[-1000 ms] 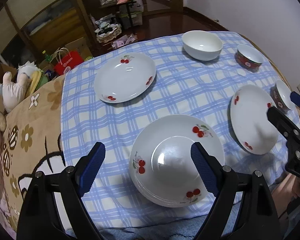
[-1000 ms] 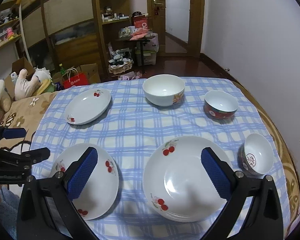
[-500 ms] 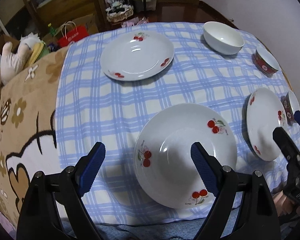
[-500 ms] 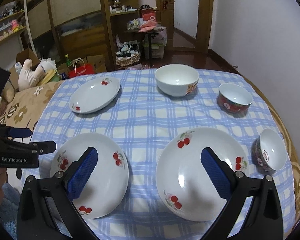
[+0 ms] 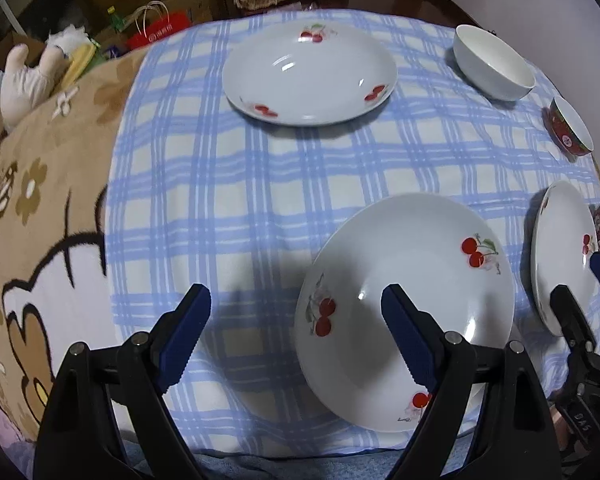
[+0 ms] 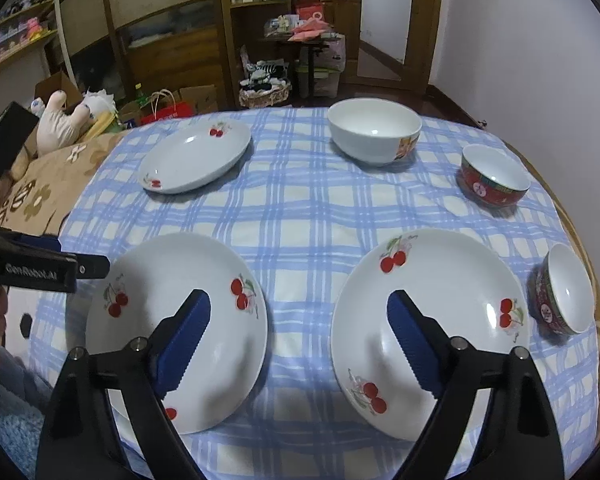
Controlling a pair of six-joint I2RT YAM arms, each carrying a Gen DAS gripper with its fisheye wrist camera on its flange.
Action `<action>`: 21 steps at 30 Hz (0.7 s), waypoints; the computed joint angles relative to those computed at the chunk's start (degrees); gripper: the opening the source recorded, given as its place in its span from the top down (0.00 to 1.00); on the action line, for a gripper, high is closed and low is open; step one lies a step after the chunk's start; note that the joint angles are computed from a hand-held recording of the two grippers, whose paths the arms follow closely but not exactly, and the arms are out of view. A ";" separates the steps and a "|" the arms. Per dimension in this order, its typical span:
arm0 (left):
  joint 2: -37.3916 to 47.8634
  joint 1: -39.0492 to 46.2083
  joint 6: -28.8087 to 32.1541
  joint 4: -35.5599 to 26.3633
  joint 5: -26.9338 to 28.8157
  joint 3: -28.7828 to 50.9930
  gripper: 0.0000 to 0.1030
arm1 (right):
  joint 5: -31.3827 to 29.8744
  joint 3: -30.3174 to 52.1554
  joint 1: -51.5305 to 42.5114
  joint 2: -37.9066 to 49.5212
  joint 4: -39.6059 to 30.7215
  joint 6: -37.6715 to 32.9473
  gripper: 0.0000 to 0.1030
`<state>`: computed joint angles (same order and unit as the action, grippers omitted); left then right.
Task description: Organize plates and bowls
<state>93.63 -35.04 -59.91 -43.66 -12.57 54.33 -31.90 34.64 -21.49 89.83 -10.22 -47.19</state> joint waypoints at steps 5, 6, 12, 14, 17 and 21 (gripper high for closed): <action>-0.02 0.91 -0.23 1.38 1.82 -1.69 0.17 | 1.42 1.67 1.00 4.88 -1.11 0.19 0.23; 0.14 0.99 -0.13 1.62 2.26 -1.84 0.17 | 1.39 2.09 1.04 5.58 -1.72 0.15 0.24; 2.30 1.07 1.63 2.60 4.03 -1.48 0.23 | 2.29 2.87 1.97 7.85 -3.20 -0.46 0.41; 2.98 0.98 2.15 2.95 4.33 -1.26 0.25 | 2.89 3.57 2.37 8.91 -4.21 -0.46 0.54; 4.29 0.91 1.93 2.79 3.90 -0.85 0.36 | 4.08 3.82 2.81 10.19 -3.72 -0.05 0.70; 4.75 0.35 0.23 3.84 3.15 -1.93 0.48 | 4.55 4.12 3.08 11.76 -3.45 -0.47 0.74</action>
<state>98.38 -34.69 -59.68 -39.83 -9.43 52.40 -27.35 38.76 -18.40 101.59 -13.67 -47.66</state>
